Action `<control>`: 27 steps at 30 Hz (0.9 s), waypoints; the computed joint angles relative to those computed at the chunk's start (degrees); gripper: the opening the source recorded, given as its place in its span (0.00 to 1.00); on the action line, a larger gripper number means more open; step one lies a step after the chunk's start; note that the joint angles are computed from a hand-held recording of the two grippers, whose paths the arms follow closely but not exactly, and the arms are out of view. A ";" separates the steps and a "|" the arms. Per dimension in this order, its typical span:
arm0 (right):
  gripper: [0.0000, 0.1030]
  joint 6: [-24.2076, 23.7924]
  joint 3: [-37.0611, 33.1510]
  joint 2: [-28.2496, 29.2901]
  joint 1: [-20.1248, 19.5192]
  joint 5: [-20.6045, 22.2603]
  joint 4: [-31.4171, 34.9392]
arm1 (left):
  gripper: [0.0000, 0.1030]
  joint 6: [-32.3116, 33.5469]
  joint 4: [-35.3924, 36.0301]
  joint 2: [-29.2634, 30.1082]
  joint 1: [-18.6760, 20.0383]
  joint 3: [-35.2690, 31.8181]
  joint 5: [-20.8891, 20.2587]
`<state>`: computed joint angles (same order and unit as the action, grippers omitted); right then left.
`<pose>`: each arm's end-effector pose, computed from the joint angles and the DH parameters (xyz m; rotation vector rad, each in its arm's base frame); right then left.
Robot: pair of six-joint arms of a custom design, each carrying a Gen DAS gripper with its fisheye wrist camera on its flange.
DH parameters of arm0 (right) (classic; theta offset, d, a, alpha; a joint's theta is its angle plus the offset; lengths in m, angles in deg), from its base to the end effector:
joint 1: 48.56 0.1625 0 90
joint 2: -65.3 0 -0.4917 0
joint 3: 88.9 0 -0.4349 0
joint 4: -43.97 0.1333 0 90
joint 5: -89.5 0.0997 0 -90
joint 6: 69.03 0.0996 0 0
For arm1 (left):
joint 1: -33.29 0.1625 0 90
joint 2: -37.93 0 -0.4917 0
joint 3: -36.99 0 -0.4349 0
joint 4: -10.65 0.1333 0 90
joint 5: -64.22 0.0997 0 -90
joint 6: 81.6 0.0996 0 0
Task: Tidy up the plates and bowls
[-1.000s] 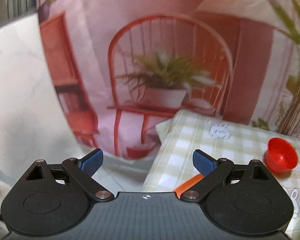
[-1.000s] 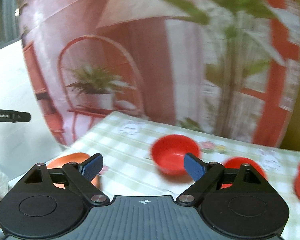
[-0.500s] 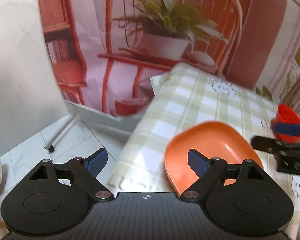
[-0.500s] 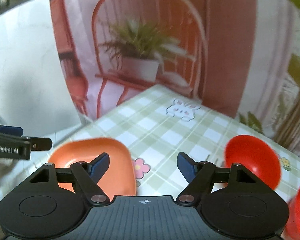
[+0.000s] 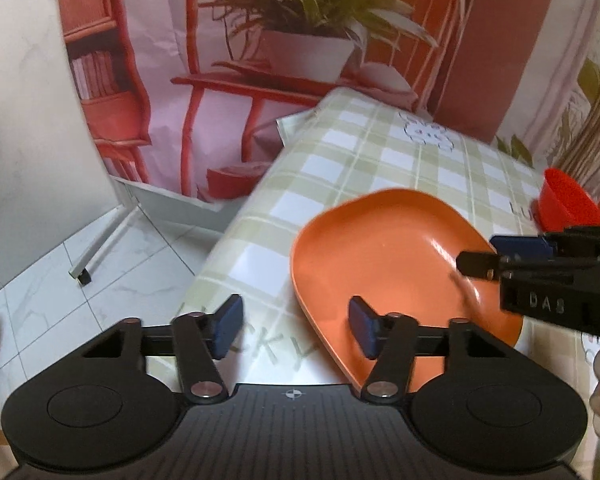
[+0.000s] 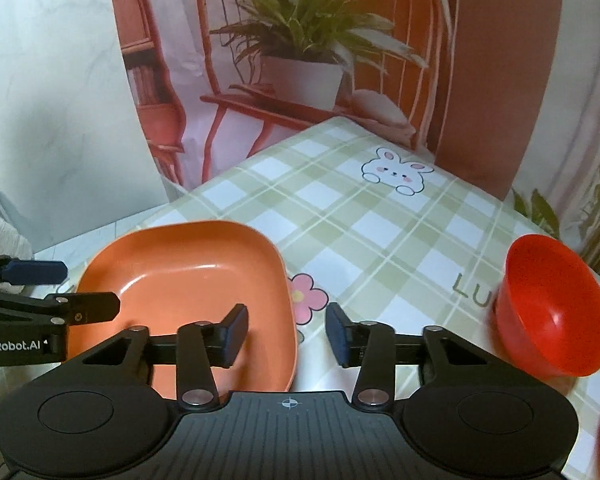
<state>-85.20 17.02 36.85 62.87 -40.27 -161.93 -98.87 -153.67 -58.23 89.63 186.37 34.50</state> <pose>0.3031 -0.5818 -0.0258 0.4768 -2.3195 0.8570 0.0065 -0.3869 0.2929 0.0772 2.1848 -0.9080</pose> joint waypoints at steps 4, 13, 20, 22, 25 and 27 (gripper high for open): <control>0.22 0.20 0.08 0.05 -0.19 -0.72 0.34 | 0.32 -0.52 1.17 -0.19 -0.43 0.60 -0.64; 0.06 1.03 1.72 -0.39 0.00 -0.17 -0.30 | 0.16 -3.44 4.10 -0.43 -2.64 1.42 1.39; 0.06 6.62 4.28 -1.91 0.84 -0.27 0.40 | 0.16 -4.74 7.52 -2.02 -3.84 1.30 1.38; 0.06 8.11 5.05 -2.37 1.30 -0.60 0.11 | 0.16 -5.40 8.52 -2.53 -4.67 1.41 1.64; 0.06 10.60 6.68 -3.26 1.95 -0.57 -0.97 | 0.16 -6.38 10.37 -3.42 -6.10 1.61 2.03; 0.06 11.97 7.72 -3.82 2.38 -0.74 -1.34 | 0.16 -6.88 11.35 -3.93 -7.05 1.73 1.95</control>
